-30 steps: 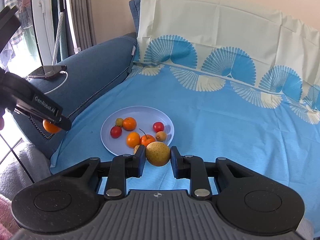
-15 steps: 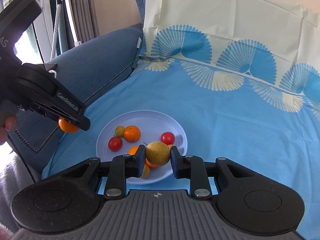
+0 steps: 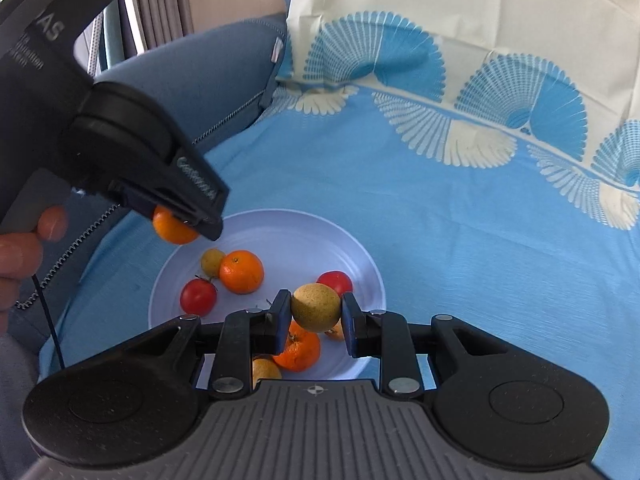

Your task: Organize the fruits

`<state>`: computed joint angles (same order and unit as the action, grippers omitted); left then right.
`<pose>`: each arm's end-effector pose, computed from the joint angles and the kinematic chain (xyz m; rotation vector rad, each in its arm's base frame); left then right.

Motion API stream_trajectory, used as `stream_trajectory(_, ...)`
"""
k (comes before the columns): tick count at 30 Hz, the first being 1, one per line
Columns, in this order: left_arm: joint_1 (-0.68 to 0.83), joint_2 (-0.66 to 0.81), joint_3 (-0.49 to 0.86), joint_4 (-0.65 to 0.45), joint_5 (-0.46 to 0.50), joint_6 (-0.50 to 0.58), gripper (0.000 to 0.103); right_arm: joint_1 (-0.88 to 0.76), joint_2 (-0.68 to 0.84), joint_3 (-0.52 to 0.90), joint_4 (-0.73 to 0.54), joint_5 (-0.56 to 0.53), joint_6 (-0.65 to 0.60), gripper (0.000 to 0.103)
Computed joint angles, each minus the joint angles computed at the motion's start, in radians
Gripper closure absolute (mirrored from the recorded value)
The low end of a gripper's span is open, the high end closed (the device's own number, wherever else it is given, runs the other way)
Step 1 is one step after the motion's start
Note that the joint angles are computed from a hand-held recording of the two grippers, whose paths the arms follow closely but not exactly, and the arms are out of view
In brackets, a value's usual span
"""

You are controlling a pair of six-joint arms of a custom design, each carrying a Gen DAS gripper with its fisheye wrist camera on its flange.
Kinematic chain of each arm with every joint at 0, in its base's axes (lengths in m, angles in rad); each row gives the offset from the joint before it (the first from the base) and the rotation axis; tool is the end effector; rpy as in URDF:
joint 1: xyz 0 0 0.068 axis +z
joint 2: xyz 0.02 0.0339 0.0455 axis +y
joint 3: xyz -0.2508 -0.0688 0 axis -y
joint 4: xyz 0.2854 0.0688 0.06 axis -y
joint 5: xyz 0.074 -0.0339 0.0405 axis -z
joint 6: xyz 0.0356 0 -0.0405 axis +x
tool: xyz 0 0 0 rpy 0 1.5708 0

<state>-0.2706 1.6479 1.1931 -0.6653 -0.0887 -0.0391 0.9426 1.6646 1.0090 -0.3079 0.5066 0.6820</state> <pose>0.3571 -0.0958 0.1936 0.2827 2.6681 0.0228 0.2292 0.2862 0.1504 -0.1172 2.3720 0.1169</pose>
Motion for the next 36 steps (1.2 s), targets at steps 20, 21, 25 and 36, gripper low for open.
stream_trajectory(20,0.02,-0.409,-0.24,-0.097,-0.054,0.044,0.0,0.131,-0.141,-0.024,-0.245,0.105,0.209,0.01)
stream_trajectory(21,0.021,-0.459,-0.263,-0.121,-0.056,0.044,0.0,0.158,-0.152,-0.019,-0.282,0.124,0.247,0.009)
stream_trajectory(25,0.032,-0.631,-0.327,-0.201,-0.06,0.031,0.0,0.265,-0.179,0.015,-0.408,0.224,0.376,0.004)
stream_trajectory(36,0.008,-0.953,-0.408,-0.367,-0.104,0.001,0.0,0.471,-0.136,0.146,-0.71,0.415,0.66,0.001)
